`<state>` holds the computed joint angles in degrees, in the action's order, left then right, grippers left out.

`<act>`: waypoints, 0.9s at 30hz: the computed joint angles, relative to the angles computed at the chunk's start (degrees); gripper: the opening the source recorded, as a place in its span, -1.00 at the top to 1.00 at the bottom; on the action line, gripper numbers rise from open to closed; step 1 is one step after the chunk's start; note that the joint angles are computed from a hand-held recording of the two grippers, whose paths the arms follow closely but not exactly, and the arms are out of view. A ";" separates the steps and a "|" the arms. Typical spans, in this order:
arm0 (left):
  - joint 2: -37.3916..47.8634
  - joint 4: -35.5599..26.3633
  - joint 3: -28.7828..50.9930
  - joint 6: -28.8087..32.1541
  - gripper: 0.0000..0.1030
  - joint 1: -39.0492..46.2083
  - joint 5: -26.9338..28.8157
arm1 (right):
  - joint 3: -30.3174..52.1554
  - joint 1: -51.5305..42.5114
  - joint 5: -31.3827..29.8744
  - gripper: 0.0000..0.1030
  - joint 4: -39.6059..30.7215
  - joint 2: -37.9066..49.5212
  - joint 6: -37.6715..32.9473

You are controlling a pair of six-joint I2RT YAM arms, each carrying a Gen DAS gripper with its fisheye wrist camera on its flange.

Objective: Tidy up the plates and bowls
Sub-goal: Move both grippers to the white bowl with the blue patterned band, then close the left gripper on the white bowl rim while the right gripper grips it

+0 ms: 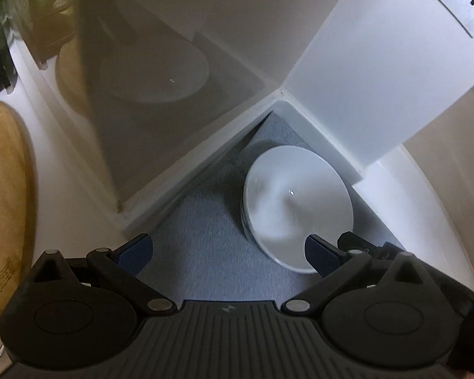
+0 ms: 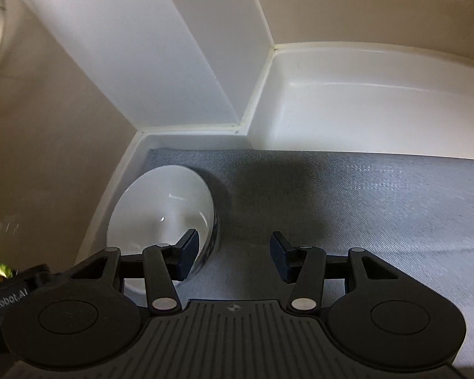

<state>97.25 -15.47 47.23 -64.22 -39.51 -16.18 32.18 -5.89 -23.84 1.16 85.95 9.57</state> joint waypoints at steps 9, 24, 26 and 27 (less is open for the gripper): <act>5.72 2.29 2.34 -2.05 -0.63 4.52 3.35 | 3.98 3.00 2.35 0.29 2.96 7.25 -0.35; 7.71 4.95 3.56 4.69 0.81 5.77 8.47 | 4.19 6.45 3.59 0.84 2.39 6.64 -2.57; 6.72 4.22 3.50 5.08 0.81 4.85 7.13 | 3.16 6.24 3.63 0.84 1.95 4.91 -3.08; 6.37 3.93 3.67 5.49 0.81 4.59 6.48 | 2.72 6.31 3.77 0.83 1.87 4.12 -3.12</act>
<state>103.62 -11.53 50.90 -58.74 -34.92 -9.70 34.91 0.42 -20.07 3.03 90.08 6.45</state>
